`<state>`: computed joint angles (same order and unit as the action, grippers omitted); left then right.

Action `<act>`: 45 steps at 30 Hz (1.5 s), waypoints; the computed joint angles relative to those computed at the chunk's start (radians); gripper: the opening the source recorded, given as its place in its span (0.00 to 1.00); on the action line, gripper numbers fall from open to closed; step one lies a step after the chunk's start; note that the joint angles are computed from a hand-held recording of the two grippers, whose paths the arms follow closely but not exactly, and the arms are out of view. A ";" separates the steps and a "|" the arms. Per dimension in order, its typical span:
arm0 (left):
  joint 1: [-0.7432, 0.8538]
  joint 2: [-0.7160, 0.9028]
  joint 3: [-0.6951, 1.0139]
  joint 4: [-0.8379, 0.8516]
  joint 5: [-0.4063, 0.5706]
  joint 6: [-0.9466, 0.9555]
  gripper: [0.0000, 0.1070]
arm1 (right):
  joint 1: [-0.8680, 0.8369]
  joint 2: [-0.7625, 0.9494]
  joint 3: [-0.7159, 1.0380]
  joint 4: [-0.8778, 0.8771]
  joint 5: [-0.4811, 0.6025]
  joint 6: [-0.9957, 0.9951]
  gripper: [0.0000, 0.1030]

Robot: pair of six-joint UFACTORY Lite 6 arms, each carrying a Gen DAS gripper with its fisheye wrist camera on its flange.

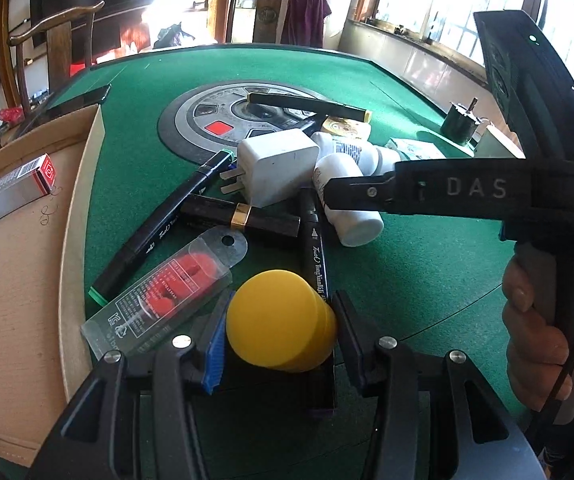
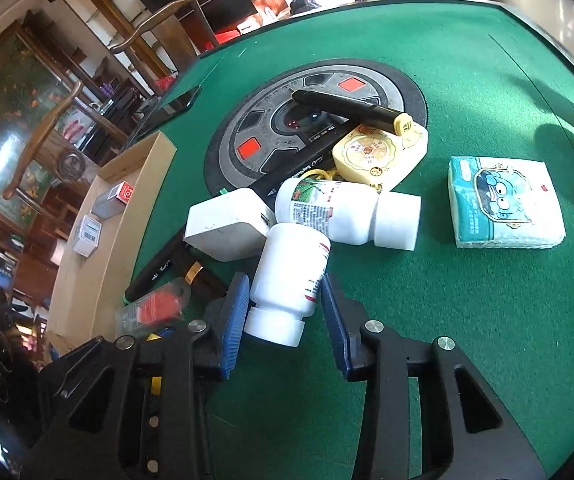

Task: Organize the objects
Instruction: 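Grasp the yellow sponge with the left tool while the right tool grasps a white bottle, then carry the sponge and bottle into the tray and open both tools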

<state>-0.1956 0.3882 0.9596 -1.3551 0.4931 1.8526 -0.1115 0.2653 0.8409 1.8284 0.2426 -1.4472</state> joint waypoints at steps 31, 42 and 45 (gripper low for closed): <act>0.125 -0.094 -0.105 -0.220 0.122 0.169 0.45 | 0.038 -0.204 -0.150 0.303 0.028 -0.308 0.36; 0.272 -0.168 -0.148 -0.193 0.217 0.169 0.45 | 0.077 -0.221 -0.164 0.359 0.059 -0.380 0.37; 0.326 -0.149 -0.093 -0.144 0.267 0.109 0.45 | 0.102 -0.214 -0.162 0.396 0.062 -0.413 0.37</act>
<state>0.1305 0.2389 0.8670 -1.4991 0.7605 1.9621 -0.0094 0.0511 0.6789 2.2245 0.3043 -1.8600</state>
